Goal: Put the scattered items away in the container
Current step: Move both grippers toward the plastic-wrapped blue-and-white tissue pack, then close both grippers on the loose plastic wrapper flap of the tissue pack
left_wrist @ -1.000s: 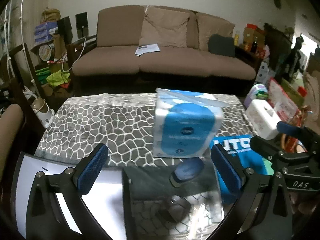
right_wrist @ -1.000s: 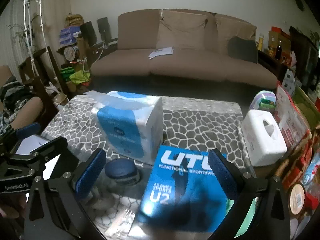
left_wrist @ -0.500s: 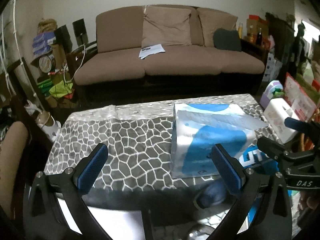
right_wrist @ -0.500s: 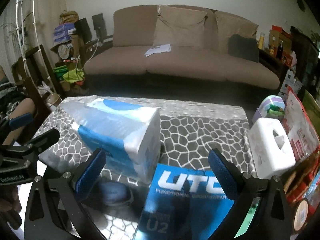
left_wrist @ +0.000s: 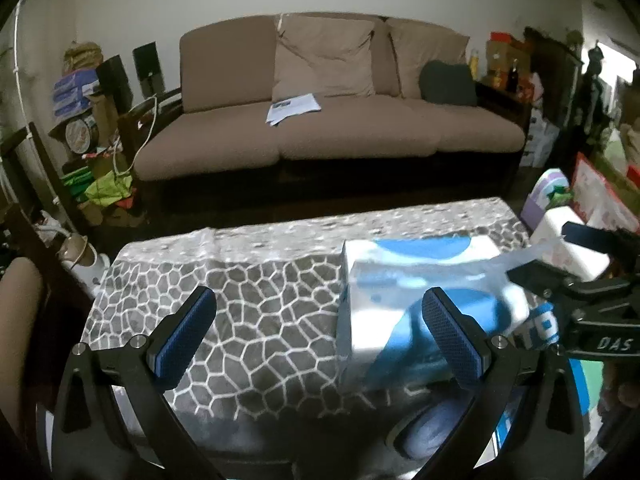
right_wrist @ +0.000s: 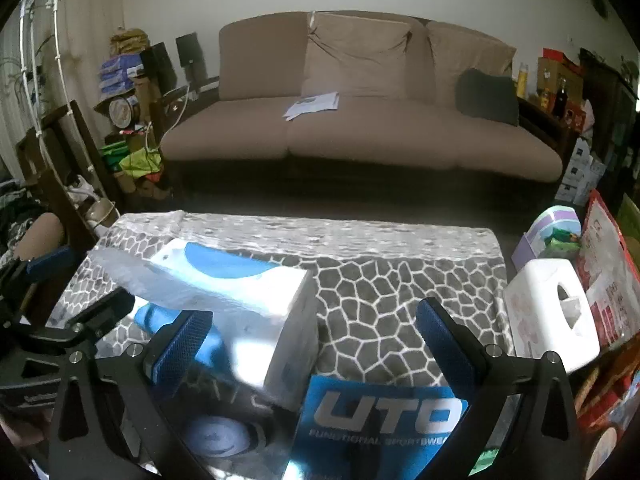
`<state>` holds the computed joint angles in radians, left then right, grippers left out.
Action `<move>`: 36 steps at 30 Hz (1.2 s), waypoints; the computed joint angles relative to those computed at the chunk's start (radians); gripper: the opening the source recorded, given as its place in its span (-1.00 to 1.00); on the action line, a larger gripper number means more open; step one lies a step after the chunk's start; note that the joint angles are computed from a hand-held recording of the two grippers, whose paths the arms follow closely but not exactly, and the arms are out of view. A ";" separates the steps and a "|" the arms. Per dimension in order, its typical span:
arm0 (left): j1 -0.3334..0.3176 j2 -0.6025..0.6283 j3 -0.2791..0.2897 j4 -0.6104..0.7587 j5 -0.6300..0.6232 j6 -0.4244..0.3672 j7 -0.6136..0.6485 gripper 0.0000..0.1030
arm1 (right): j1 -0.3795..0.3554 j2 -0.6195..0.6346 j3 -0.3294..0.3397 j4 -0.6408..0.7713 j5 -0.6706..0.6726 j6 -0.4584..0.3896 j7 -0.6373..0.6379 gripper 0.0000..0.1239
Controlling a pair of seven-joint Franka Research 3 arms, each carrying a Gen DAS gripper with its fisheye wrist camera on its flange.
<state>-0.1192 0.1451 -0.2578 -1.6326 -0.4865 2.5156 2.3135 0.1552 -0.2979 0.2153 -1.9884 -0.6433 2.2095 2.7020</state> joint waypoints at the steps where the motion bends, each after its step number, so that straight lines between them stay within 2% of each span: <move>1: -0.004 0.010 0.000 0.012 0.013 0.001 -0.006 1.00 | 0.000 0.001 -0.009 -0.005 0.011 0.015 -0.004 0.66; 6: 0.001 0.053 -0.022 0.071 -0.008 -0.022 0.026 1.00 | -0.017 -0.022 -0.035 -0.060 0.052 0.125 -0.001 0.66; 10: 0.018 0.083 -0.040 0.107 -0.047 -0.056 0.090 1.00 | -0.044 -0.041 -0.042 -0.118 0.084 0.262 0.002 0.66; 12: 0.028 0.091 -0.048 0.114 -0.074 -0.061 0.122 1.00 | -0.064 -0.036 -0.026 -0.117 0.079 0.276 0.005 0.66; 16: 0.052 0.113 -0.061 0.140 -0.152 -0.115 0.207 1.00 | -0.078 -0.033 -0.031 -0.138 0.110 0.365 -0.017 0.66; 19: 0.061 0.115 -0.069 0.138 -0.195 -0.116 0.268 1.00 | -0.094 -0.040 -0.028 -0.165 0.116 0.441 -0.033 0.39; 21: 0.069 0.113 -0.074 0.134 -0.243 -0.120 0.309 0.98 | -0.096 -0.044 -0.035 -0.182 0.144 0.480 -0.072 0.08; 24: 0.075 0.123 -0.075 0.153 -0.291 -0.154 0.353 0.94 | -0.095 -0.039 -0.041 -0.192 0.205 0.521 -0.137 -0.11; 27: 0.060 0.121 -0.068 0.149 -0.283 -0.119 0.378 0.94 | -0.120 -0.043 -0.018 -0.194 0.217 0.532 -0.161 -0.17; 31: 0.033 0.142 -0.052 0.174 -0.195 -0.102 0.286 0.94 | -0.143 -0.039 0.012 -0.183 0.201 0.523 -0.162 -0.17; 33: 0.027 0.144 -0.051 0.171 -0.163 -0.084 0.254 0.94 | -0.144 -0.038 0.016 -0.184 0.199 0.532 -0.162 -0.28; 35: 0.028 0.149 -0.054 0.178 -0.143 -0.084 0.225 0.80 | -0.143 -0.038 0.022 -0.181 0.195 0.531 -0.168 -0.34; 36: 0.031 0.153 -0.057 0.185 -0.140 -0.094 0.214 0.67 | -0.144 -0.034 0.029 -0.174 0.186 0.522 -0.172 -0.39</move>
<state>-0.0879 0.2983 -0.3146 -1.4475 -0.6263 2.4217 2.5271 0.0109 -0.3319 0.2439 -2.1621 -0.4576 2.7319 2.5301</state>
